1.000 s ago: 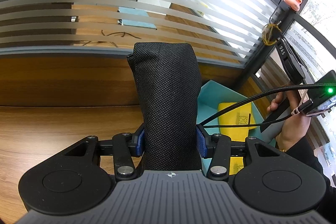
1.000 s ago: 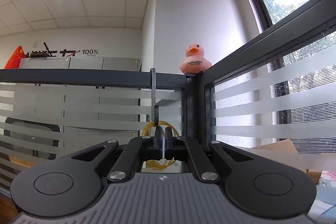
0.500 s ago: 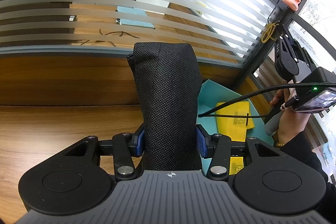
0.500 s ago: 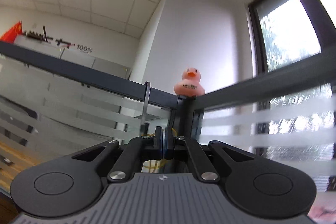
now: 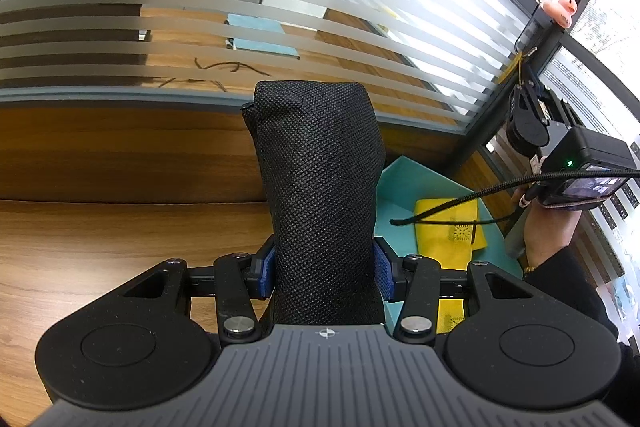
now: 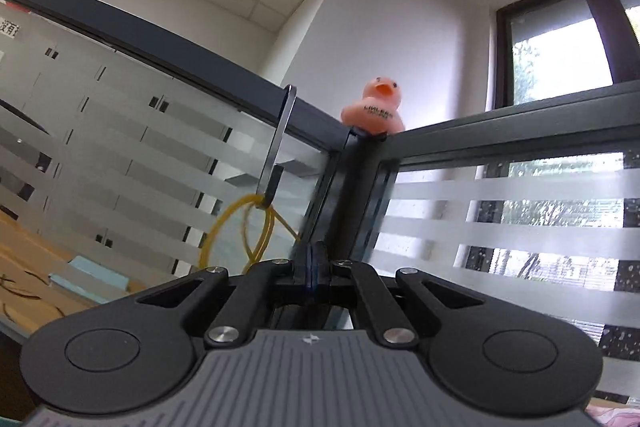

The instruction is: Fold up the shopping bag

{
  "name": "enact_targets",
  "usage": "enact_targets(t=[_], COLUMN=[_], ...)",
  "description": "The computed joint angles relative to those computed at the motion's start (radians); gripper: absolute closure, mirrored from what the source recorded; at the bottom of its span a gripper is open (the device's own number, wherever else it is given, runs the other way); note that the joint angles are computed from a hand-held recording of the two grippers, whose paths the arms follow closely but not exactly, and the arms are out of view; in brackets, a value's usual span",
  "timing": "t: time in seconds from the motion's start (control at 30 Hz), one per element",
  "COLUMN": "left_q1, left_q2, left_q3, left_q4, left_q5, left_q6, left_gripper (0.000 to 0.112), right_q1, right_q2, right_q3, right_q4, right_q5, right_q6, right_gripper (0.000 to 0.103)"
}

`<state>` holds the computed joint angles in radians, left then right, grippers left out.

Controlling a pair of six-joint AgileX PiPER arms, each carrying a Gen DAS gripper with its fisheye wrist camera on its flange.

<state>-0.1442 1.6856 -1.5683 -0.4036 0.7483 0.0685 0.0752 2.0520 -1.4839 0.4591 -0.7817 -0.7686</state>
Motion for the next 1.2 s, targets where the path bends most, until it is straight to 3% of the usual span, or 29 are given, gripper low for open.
enact_targets(t=[0.07, 0.23, 0.57, 0.8, 1.03, 1.2], left_q1=[0.000, 0.000, 0.002, -0.003, -0.002, -0.004], left_q2=[0.001, 0.003, 0.012, 0.005, 0.011, 0.019], left_q3=[-0.003, -0.003, -0.021, -0.017, -0.028, -0.034], left_q4=[0.000, -0.002, 0.001, 0.010, 0.011, 0.006], left_q5=[0.002, 0.001, 0.012, 0.015, 0.018, 0.025], left_q6=[-0.003, -0.002, 0.000, -0.008, -0.007, -0.004], left_gripper=[0.063, 0.063, 0.063, 0.063, 0.063, 0.063], right_q1=[-0.020, -0.026, 0.001, 0.009, 0.027, 0.043], right_q2=[-0.008, -0.048, -0.102, -0.113, -0.077, -0.067], right_q3=[0.012, 0.078, 0.173, 0.176, 0.110, 0.118], right_q4=[-0.099, -0.121, -0.151, -0.205, -0.076, -0.017], right_q5=[0.015, 0.037, -0.019, 0.059, 0.041, -0.039], right_q6=[0.101, 0.169, 0.227, 0.261, 0.186, 0.116], right_gripper=[0.103, 0.103, 0.103, 0.103, 0.103, 0.103])
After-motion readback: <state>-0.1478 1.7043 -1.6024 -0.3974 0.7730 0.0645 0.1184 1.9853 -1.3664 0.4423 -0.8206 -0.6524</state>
